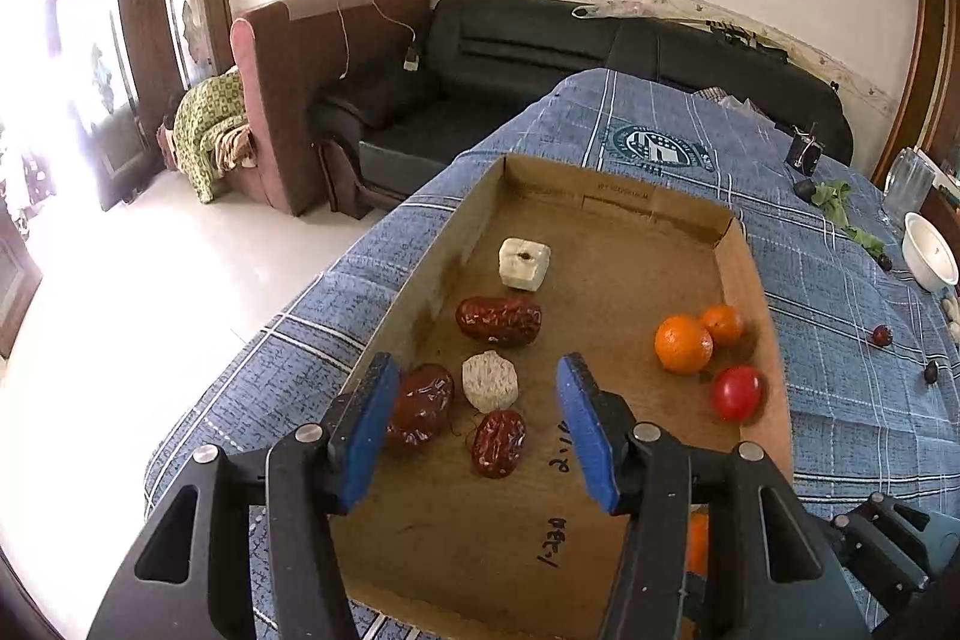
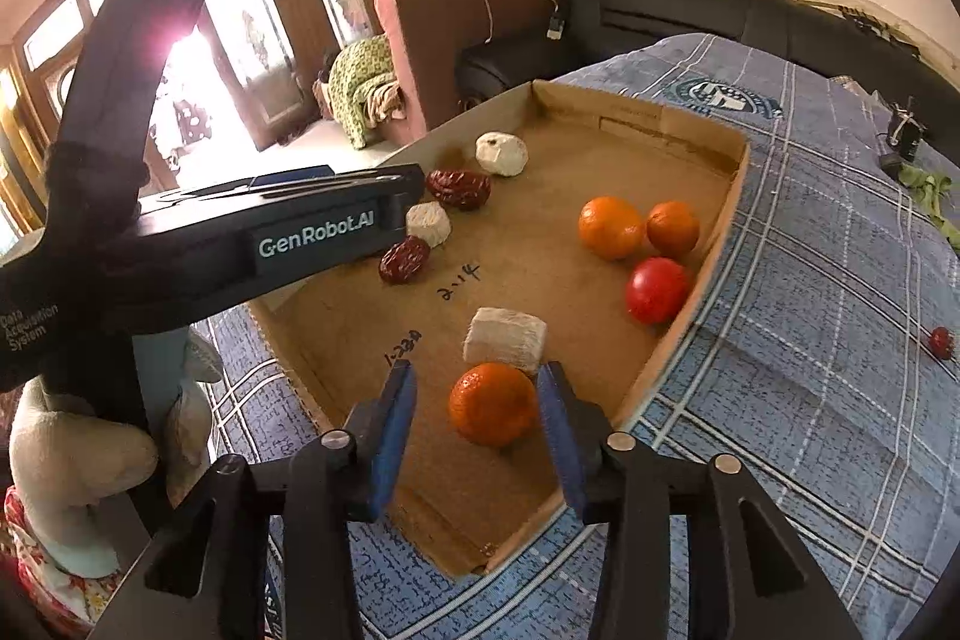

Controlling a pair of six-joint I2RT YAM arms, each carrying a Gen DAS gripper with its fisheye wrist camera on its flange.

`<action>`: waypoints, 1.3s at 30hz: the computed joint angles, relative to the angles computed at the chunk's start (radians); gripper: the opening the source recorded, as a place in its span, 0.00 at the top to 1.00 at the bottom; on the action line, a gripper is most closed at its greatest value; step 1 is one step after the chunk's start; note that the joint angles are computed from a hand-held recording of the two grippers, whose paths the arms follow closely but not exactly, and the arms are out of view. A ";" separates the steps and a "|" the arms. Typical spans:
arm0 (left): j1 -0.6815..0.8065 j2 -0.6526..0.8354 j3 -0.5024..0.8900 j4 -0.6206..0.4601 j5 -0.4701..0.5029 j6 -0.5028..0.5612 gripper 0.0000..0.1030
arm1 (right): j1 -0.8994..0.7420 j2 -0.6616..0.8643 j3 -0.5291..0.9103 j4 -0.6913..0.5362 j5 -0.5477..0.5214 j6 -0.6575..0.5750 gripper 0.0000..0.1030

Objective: Organize fruits
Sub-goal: 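Carry the date and mandarin into the tray and open both tools, then move both tools back over the last fruits on the table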

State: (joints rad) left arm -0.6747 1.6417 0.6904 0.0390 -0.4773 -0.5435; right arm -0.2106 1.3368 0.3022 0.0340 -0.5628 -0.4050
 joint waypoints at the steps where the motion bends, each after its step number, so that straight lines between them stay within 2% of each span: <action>1: -0.006 -0.002 0.003 -0.007 -0.007 -0.003 0.47 | -0.016 -0.010 -0.002 -0.009 -0.008 -0.008 0.53; 9: -0.051 -0.007 0.021 -0.038 -0.048 -0.016 0.45 | -0.128 -0.045 0.002 -0.082 -0.072 -0.061 0.52; 12: -0.066 -0.009 0.024 -0.044 -0.057 -0.019 0.41 | -0.160 -0.067 -0.001 -0.101 -0.085 -0.074 0.46; 18: -0.094 0.004 0.048 -0.066 -0.076 -0.031 0.40 | -0.237 -0.078 0.007 -0.155 -0.132 -0.117 0.45; 34: -0.155 0.069 0.123 -0.118 -0.102 -0.041 0.38 | -0.383 0.031 0.066 -0.225 -0.201 -0.211 0.39; 39: -0.174 0.099 0.161 -0.140 -0.109 -0.040 0.35 | -0.446 0.084 0.104 -0.258 -0.223 -0.255 0.38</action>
State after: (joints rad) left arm -0.8487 1.7408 0.8510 -0.1009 -0.5864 -0.5832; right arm -0.6568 1.4211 0.4058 -0.2243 -0.7862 -0.6600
